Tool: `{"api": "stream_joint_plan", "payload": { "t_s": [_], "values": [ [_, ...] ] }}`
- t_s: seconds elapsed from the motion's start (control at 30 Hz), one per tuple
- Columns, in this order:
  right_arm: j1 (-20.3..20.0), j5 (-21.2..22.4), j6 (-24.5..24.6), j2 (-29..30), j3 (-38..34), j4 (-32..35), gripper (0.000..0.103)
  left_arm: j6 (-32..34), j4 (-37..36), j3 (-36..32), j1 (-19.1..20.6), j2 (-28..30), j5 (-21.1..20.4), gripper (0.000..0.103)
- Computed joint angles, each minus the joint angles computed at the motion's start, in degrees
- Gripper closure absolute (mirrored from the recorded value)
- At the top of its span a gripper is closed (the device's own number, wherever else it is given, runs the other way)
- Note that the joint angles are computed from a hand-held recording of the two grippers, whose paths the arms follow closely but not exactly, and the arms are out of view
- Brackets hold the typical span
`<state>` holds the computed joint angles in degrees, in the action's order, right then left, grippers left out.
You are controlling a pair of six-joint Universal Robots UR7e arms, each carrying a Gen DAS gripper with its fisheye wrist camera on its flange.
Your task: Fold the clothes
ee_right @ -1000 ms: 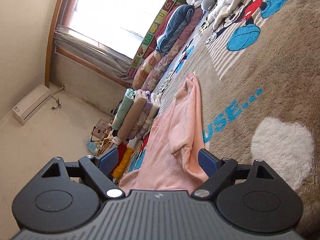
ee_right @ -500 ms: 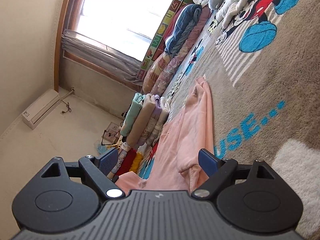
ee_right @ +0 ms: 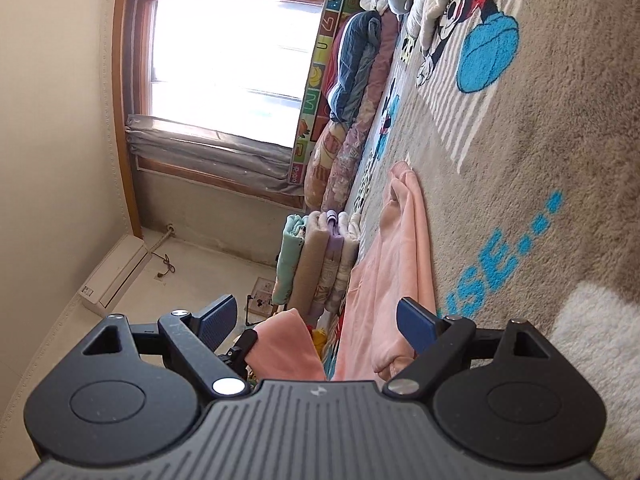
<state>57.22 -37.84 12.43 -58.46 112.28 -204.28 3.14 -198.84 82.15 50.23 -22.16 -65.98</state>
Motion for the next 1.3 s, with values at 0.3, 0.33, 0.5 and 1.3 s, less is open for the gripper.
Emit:
{"api": "stream_joint_plan", "payload": {
  "t_s": [0.3, 0.33, 0.5, 1.3],
  "values": [
    [-0.6, 1.0, 3.0, 0.5, -0.3, -1.0, 0.016, 14.3, 5.7, -4.1, -4.1, 6.3, 3.1, 0.102],
    [-0.7, 0.6, 3.5, 0.6, -0.3, -1.4, 0.016, 17.2, 7.0, -4.3, -4.4, 6.9, 3.4, 0.102],
    [-0.8, -1.3, 4.6, 0.9, -0.5, -2.2, 0.017, 21.5, 12.8, -1.5, -4.8, 6.0, 1.3, 0.058],
    [5.3, -19.9, -9.7, 0.0, -0.5, 1.2, 0.083, 3.4, 2.2, 19.8, -1.8, -11.6, 18.3, 0.078]
  ]
}}
